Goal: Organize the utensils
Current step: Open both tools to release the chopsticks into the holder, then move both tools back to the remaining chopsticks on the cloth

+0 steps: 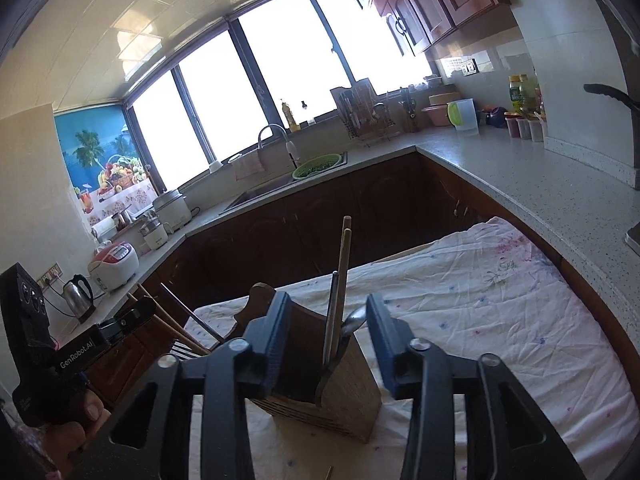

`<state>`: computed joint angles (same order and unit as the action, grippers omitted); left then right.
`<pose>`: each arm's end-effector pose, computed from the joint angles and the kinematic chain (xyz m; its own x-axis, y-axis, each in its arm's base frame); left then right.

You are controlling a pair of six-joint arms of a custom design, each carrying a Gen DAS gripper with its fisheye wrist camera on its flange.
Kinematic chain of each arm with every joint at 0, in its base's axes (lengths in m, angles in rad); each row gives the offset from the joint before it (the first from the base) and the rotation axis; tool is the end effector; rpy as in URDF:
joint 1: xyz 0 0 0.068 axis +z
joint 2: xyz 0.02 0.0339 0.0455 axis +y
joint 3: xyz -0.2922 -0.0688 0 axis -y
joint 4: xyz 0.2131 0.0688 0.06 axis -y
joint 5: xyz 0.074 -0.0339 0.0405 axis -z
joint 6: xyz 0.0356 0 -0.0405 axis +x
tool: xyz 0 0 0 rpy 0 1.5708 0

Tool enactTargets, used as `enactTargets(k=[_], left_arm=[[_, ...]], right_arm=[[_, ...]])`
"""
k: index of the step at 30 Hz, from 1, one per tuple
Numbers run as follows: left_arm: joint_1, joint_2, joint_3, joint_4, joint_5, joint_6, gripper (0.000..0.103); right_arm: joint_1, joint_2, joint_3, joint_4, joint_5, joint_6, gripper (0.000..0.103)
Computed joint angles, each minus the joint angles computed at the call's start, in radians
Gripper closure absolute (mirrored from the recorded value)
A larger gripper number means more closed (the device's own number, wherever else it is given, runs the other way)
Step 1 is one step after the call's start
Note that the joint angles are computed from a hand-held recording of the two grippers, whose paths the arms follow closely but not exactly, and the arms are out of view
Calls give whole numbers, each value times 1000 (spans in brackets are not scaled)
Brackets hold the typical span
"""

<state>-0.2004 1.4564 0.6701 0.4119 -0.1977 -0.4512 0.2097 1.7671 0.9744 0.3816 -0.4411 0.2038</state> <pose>0.2768 -0.0491 0.2555 -0.3295 -0.3693 -0.8689 -0.1418 0.9292 -0.3412 0.3555 0.0912 0.2480 -0.4983 0.0811 -0.8632 -0.4801 0.8032 0.3526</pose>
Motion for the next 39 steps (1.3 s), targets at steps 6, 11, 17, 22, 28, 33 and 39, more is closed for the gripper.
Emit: enactTargets(k=[6, 11, 17, 22, 28, 33, 39], left_arm=[[-63, -162, -103, -13, -87, -48, 38], [-159, -288, -213, -58, -208, -103, 23], [-283, -399, -329, -172, -332, -216, 23], [-483, -477, -382, -317, -557, -386, 23], [-692, -475, -412, -485, -716, -611, 23], [-794, -387, -448, -503, -738, -772, 23], [-829, -278, -474, -441, -695, -826, 23]], right_arm=[[-66, -112, -140, 137, -56, 66, 20], [-110, -206, -273, 211, -85, 48, 11], [-146, -297, -442, 228, -71, -42, 9], [-174, -345, -550, 200, -69, -132, 9], [-217, -345, -684, 235, -104, -214, 9], [-253, -304, -795, 339, -127, -238, 9], [-248, -254, -837, 375, -117, -280, 9]])
